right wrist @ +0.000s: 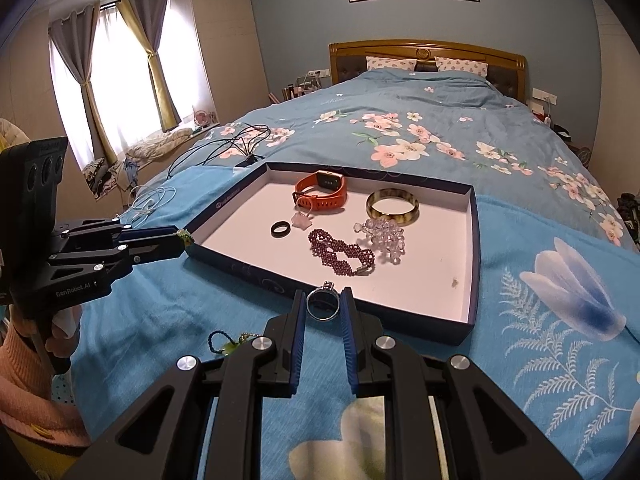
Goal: Organize jewelry
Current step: 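Carry the silver ring with the right tool while the left tool carries the jade ring into the box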
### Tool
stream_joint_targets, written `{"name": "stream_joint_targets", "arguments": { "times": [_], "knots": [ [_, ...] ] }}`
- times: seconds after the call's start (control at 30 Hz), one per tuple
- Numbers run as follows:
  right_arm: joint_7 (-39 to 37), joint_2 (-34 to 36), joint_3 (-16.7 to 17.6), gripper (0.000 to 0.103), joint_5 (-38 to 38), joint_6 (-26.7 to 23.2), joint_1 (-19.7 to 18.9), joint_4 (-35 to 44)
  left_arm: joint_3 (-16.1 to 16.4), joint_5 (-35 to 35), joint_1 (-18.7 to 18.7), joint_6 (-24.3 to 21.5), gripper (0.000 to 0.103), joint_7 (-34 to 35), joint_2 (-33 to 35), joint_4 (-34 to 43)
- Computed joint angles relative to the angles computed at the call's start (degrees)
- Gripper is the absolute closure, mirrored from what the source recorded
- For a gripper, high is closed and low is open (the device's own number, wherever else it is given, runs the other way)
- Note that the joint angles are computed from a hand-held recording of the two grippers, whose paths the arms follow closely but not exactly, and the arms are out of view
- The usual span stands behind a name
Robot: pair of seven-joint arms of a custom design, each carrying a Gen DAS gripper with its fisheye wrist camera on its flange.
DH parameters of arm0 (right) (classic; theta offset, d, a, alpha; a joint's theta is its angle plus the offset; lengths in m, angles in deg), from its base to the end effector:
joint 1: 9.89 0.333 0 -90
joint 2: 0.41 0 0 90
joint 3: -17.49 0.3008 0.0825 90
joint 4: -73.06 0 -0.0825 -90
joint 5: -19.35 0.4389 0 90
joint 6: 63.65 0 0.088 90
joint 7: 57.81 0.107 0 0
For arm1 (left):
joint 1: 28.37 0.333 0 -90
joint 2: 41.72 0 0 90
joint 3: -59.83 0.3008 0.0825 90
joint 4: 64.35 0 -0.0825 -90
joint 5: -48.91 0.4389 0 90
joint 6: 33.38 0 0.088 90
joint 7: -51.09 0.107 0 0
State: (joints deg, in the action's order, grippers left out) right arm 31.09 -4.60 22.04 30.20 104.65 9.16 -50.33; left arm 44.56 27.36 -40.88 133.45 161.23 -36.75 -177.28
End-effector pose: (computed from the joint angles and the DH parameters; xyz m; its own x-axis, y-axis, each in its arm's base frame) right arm 0.5742 0.2385 0.4923 0.3219 -0.9357 -0.1443 -0.6583 -0.1116 -0.7444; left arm 0.6059 -0.2890 0.4868 -0.5106 -0.8553 0.0885 -0.5852 0.2703 -0.7645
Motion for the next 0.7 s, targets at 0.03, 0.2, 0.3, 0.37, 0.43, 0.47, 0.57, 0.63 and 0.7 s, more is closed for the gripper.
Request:
{"name": "stream_joint_targets", "arguments": {
  "times": [0.03,0.2,0.3,0.37,0.43,0.47,0.57,0.63,0.7],
  "knots": [
    [0.0,0.0,0.0,0.087,0.0,0.0,0.0,0.0,0.0,-0.1,0.0,0.0,0.087,0.0,0.1,0.2],
    [-0.7,0.6,-0.1,0.087,0.7,0.0,0.0,0.8,0.0,0.5,0.0,0.0,0.087,-0.5,0.8,1.0],
    [-0.7,0.6,0.0,0.087,0.8,0.0,-0.1,0.9,-0.1,0.6,0.1,-0.2,0.087,-0.7,1.1,1.5],
    [-0.5,0.8,0.0,0.087,0.5,-0.1,-0.2,1.1,0.0,1.3,0.1,-0.5,0.087,-1.3,1.6,2.3],
    [-0.4,1.1,-0.1,0.087,0.3,-0.2,-0.3,1.6,-0.2,1.5,0.2,-0.9,0.087,-1.5,2.2,3.1],
    [-0.2,1.3,0.0,0.087,0.1,-0.2,-0.4,1.8,-0.3,1.2,0.4,-0.9,0.087,-1.4,2.3,3.2],
    [-0.1,2.0,0.0,0.087,-0.2,-0.3,-0.6,2.7,-0.2,2.3,0.3,-1.3,0.087,-2.3,3.0,4.2],
    [0.0,2.5,0.0,0.087,-0.4,-0.3,-0.8,3.3,-0.2,3.0,0.4,-1.5,0.087,-2.8,3.6,4.9],
    [-0.3,3.0,0.0,0.087,0.0,-0.4,-0.9,3.9,-0.3,3.5,0.4,-1.6,0.087,-3.4,4.2,5.6]
  ]
}}
